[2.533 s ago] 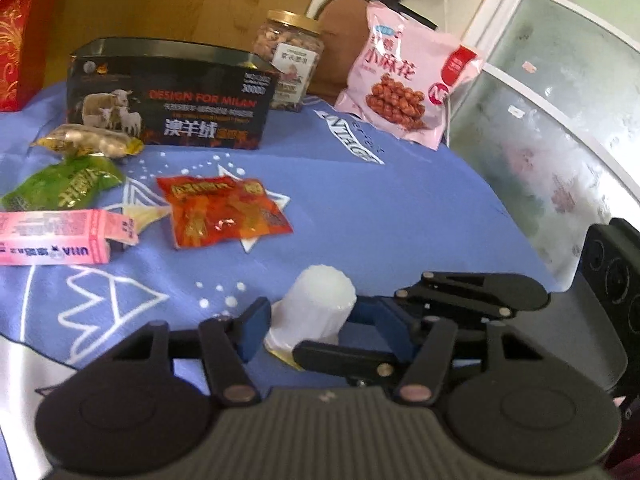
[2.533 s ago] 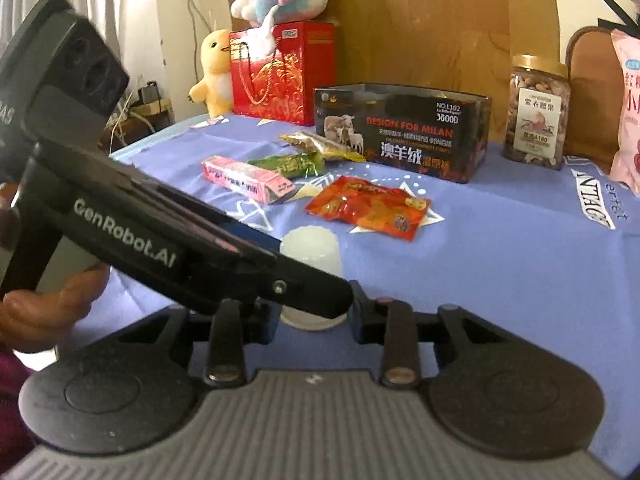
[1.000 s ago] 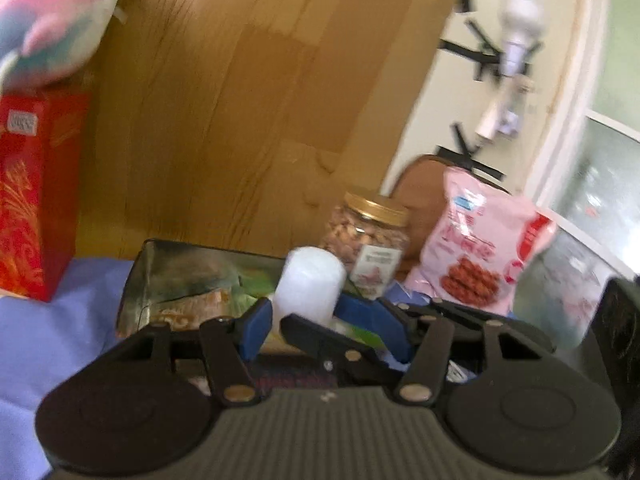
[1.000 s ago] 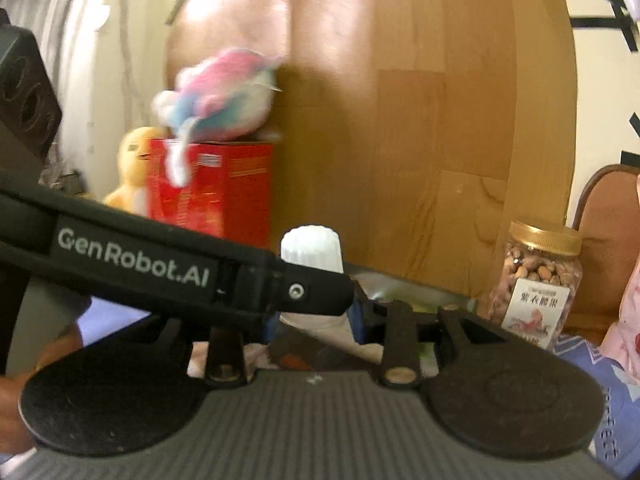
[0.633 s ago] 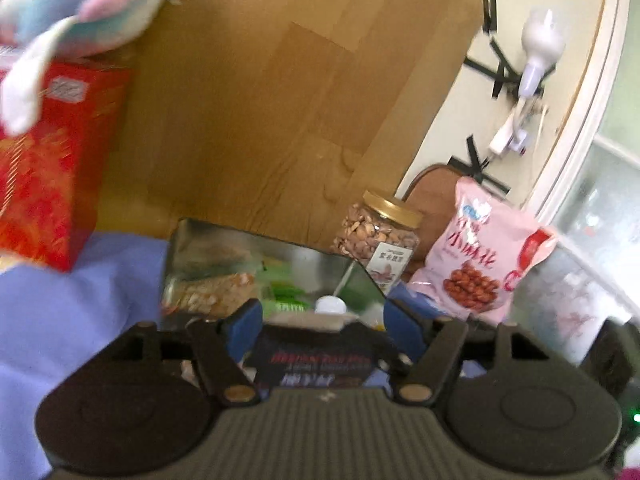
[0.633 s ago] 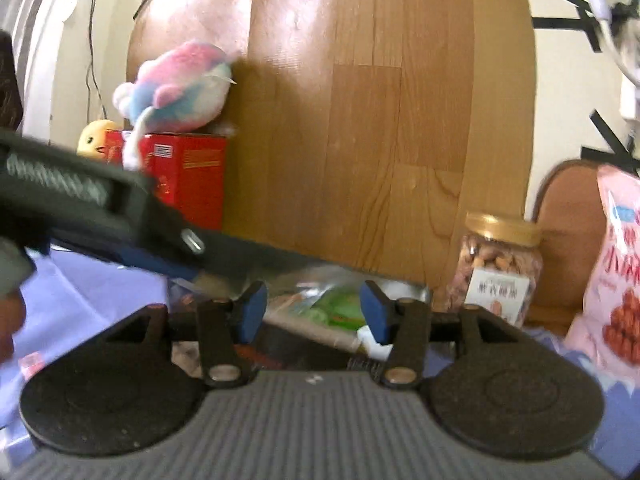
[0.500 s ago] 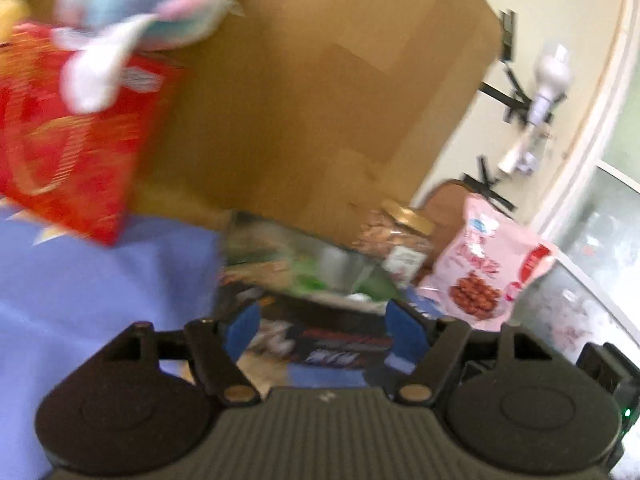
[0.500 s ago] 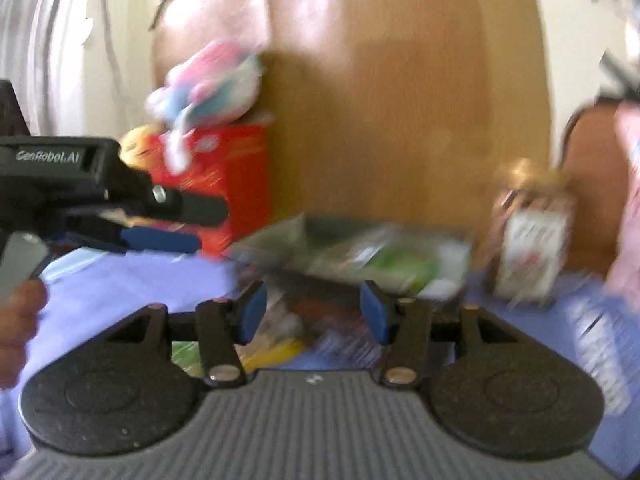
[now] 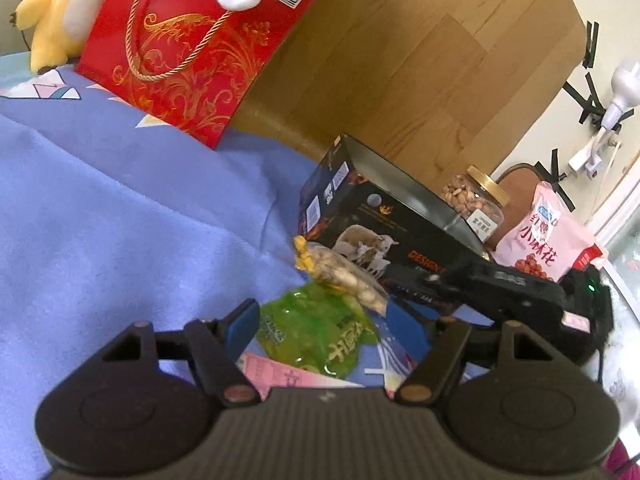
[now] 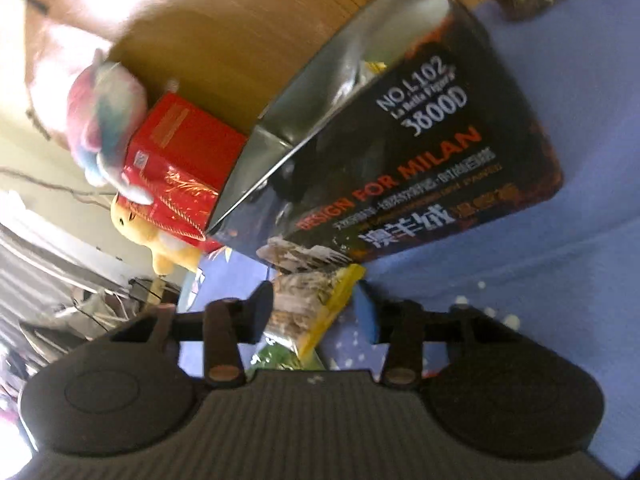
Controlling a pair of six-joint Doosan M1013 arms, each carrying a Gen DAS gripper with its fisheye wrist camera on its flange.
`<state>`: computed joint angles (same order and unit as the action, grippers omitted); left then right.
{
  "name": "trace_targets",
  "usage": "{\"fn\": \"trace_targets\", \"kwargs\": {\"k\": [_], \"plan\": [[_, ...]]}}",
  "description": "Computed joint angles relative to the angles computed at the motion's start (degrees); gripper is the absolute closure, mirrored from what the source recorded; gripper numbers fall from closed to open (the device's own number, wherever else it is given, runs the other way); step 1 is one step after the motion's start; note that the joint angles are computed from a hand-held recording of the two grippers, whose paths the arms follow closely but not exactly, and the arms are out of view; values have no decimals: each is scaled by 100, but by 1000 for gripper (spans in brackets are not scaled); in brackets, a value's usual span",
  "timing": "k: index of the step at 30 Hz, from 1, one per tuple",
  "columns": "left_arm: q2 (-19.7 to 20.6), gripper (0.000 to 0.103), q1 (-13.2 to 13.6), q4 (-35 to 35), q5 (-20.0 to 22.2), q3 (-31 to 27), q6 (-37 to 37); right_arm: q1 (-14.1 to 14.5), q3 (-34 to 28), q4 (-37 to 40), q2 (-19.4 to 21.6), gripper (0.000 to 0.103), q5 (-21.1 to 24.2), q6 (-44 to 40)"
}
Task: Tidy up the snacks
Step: 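Carry the white cup with the right tool into the black tin, release, then move the right tool to the clear yellow-edged cracker bag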
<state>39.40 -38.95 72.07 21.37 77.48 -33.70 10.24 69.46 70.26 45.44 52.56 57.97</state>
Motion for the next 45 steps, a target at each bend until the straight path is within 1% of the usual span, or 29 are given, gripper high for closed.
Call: {"fn": "trace_targets", "kwargs": {"k": [1, 3, 4, 5, 8, 11, 13, 14, 16, 17, 19, 21, 23, 26, 28, 29, 30, 36, 40, 45], "plan": [[-15, 31, -9, 65, -7, 33, -73, 8, -39, -80, 18, 76, 54, 95], [-18, 31, -8, 68, -30, 41, -94, 11, -6, -92, -20, 78, 77, 60], [-21, 31, -11, 63, -31, 43, -95, 21, 35, -132, -62, 79, 20, 3], [-27, 31, -14, 66, -28, 48, -102, 31, 87, -157, -114, 100, -58, -68], [-46, 31, -27, 108, -44, 65, -156, -20, 199, 108, -183, 100, 112, -397], [-59, 28, -50, 191, -57, 77, -225, -65, 456, 267, -364, 100, 212, -923], [-60, 28, -64, 229, -87, 75, -223, -89, 551, 342, -417, 100, 277, -1014], [-55, 28, -77, 207, -77, 63, -184, -102, 582, 368, -426, 94, 295, -967], [-55, 28, -98, 213, -74, 51, -170, -133, 553, 364, -379, 93, 410, -682], [-60, 28, -106, 247, -85, 57, -198, -154, 526, 352, -342, 90, 491, -479], [-74, 28, -129, 302, -77, 70, -221, -160, 451, 283, -276, 75, 514, -34], [-90, 26, -147, 364, -50, 94, -264, -135, 370, 292, -232, 72, 518, 39], [-109, 25, -157, 460, -50, 126, -364, -65, 231, 106, -192, 70, 440, 202], [-130, 24, -155, 534, -92, 158, -449, 45, 48, -169, -132, 70, 399, 404], [-134, 24, -153, 596, -111, 175, -516, 136, -24, -406, -129, 75, 289, 401], [-135, 24, -153, 624, -113, 182, -541, 169, -44, -545, -130, 85, 246, 384], [-138, 24, -153, 660, -120, 191, -580, 194, -57, -604, -120, 90, 256, 368], [-166, 24, -146, 828, -124, 254, -817, 191, 284, -361, -322, 93, -160, -233], [-174, 23, -155, 845, -114, 267, -849, 61, 553, -77, -480, 94, -78, -792], [-186, 23, -166, 725, -208, 256, -738, -135, 1055, 173, -751, 95, 25, -1514]]}}
